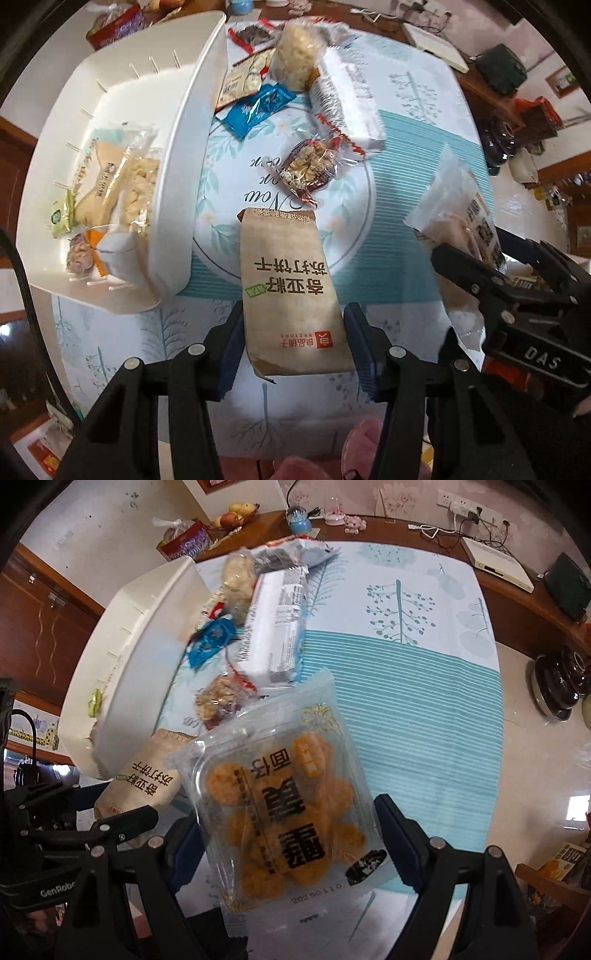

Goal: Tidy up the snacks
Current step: 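Carry the biscuit bag with the left tool and cookie pack with the right over the tray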

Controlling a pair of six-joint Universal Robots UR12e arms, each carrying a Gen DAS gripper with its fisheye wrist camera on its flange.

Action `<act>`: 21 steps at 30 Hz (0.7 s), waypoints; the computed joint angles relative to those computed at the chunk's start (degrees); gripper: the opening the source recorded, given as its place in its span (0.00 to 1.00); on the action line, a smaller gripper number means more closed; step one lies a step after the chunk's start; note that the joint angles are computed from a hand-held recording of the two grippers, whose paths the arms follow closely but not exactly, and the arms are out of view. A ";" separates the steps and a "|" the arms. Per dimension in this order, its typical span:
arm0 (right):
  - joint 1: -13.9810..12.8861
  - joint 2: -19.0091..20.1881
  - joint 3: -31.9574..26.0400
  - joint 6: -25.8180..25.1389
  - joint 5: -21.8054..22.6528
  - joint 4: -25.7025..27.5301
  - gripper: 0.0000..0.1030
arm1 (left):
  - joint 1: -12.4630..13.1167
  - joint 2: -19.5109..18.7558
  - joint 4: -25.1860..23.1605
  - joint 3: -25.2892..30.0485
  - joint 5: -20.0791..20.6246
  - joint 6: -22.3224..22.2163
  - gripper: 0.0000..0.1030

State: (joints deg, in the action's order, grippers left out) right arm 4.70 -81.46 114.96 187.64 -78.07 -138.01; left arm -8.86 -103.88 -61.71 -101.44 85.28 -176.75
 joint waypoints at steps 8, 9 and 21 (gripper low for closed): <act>1.92 -1.56 0.02 1.55 -0.93 -1.14 0.83 | 1.75 5.20 5.35 -3.93 -2.88 2.06 0.49; 2.14 -1.61 -0.11 1.66 -0.80 -1.32 0.83 | 2.04 6.24 5.22 -4.21 -3.21 2.26 0.49; 7.00 -0.92 -3.18 5.03 -1.94 -3.52 0.83 | 9.31 10.96 18.70 -8.33 -12.29 5.82 0.49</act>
